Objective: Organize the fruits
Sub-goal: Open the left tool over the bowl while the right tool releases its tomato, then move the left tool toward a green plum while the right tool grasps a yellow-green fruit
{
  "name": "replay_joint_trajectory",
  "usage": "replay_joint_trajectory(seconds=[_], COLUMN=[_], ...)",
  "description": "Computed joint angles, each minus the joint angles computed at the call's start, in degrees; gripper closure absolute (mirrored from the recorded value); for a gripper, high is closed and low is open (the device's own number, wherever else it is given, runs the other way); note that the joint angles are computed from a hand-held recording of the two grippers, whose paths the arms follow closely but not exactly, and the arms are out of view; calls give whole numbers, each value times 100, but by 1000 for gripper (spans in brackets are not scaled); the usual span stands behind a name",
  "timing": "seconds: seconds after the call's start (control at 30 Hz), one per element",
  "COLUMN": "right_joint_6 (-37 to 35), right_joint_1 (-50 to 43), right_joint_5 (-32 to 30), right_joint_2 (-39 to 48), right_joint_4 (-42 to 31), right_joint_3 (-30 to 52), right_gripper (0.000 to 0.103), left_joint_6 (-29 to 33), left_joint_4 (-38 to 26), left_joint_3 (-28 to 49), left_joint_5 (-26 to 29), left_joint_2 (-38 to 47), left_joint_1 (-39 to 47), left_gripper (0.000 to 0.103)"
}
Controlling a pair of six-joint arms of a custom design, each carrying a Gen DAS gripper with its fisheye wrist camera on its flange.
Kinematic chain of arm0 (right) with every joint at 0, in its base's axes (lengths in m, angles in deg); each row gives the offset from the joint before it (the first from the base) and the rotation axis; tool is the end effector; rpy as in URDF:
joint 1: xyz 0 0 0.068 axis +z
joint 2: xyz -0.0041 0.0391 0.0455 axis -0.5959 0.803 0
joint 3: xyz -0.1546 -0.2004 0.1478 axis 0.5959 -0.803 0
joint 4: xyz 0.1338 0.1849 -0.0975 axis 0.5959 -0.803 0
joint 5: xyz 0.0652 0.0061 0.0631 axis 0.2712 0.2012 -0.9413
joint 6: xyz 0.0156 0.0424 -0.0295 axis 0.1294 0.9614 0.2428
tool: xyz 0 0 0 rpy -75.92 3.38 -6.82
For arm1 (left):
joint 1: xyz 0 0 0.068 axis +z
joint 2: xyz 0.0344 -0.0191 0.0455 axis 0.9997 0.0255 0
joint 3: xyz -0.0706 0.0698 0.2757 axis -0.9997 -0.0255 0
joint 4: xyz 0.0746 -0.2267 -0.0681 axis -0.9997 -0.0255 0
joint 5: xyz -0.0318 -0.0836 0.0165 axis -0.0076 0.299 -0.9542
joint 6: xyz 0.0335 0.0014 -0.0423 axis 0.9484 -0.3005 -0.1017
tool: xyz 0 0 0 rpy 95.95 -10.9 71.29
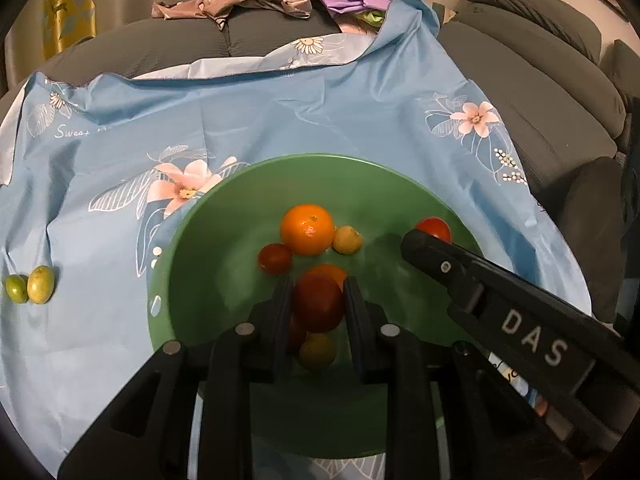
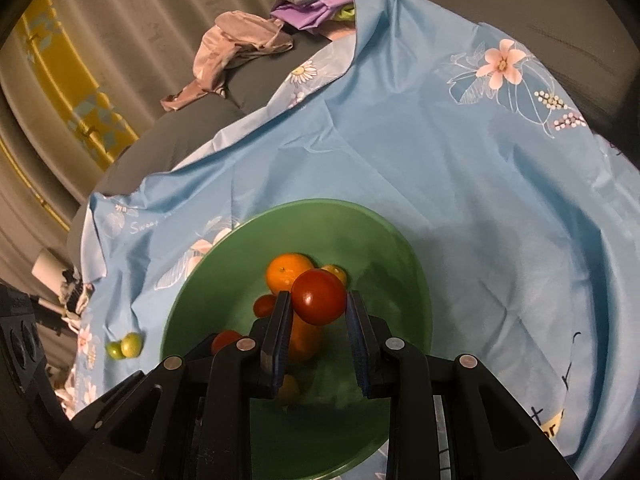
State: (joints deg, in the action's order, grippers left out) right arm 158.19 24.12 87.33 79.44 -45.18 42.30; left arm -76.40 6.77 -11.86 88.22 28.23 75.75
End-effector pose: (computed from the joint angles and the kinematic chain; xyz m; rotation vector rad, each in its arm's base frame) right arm 0.1591 0.2332 0.0822 0.7076 2.1755 0.2701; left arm 0.2770 -0.0743 0.1074 0.5790 2.3722 -0.4235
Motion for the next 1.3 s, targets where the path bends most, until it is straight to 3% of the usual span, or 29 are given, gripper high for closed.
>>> replay_joint_trajectory(seconds=[0.07, 0.13, 0.23, 0.43, 0.53, 0.6, 0.67, 0.73, 0.8, 0.87, 0.97, 1.03, 1.17, 1.2, 1.23, 1.3], right_joint_6=[81, 223, 295, 12, -48, -31, -43, -177, -350, -625, -916, -1307, -2492, -2804, -3018, -3550], right_joint_1=[3, 37, 149, 205, 237, 289, 320, 359, 428, 513, 676, 716, 530, 458, 417, 162], right_joint_5=[38, 131, 378, 496, 605, 749, 867, 948, 997, 1065, 1303, 1209, 342, 54, -131, -930], right_joint_2=[-16, -37, -93, -35, 73, 160, 250, 350, 421, 512, 844, 928, 1315, 1520, 1691, 2263], right_joint_4=[11, -116, -173, 95, -225, -565, -841, -954, -918, -928, -2054, -1985, -1192, -1110, -1040, -574], right_joint_3=[-35, -20, -4, 99, 354, 591, 821, 1011, 1133, 1321, 2296, 2650, 3486, 3837, 4079, 4753], right_gripper=[69, 48, 46, 46, 46, 46, 45, 42, 42, 42, 36, 36, 36, 36, 36, 36], left_joint_6=[41, 2, 56, 497, 926, 1137, 1189, 1044, 894, 730, 436, 374, 289, 299, 292, 281], left_joint_4=[69, 205, 211, -179, -350, -101, 254, 229, -342, -471, -613, -954, -1310, -1382, -1403, -1508], left_joint_3=[-112, -292, -479, -567, -442, -320, -156, 226, 814, 1161, 1578, 1942, 2451, 2545, 2608, 2768], left_joint_5=[57, 194, 602, 879, 1003, 1030, 708, 738, 886, 1073, 1022, 1089, 1077, 1085, 1099, 1090], left_joint_2=[-126, -303, -590, -1199, -1196, -872, -402, 128, 520, 755, 1056, 1261, 1544, 1584, 1621, 1704], left_joint_1=[68, 228, 602, 1735, 2578, 3195, 3613, 4064, 4416, 4681, 4894, 4961, 5047, 5076, 5098, 5140], left_gripper=[69, 50, 38, 35, 31, 26, 28, 28, 28, 28, 28, 28, 35, 42, 55, 65])
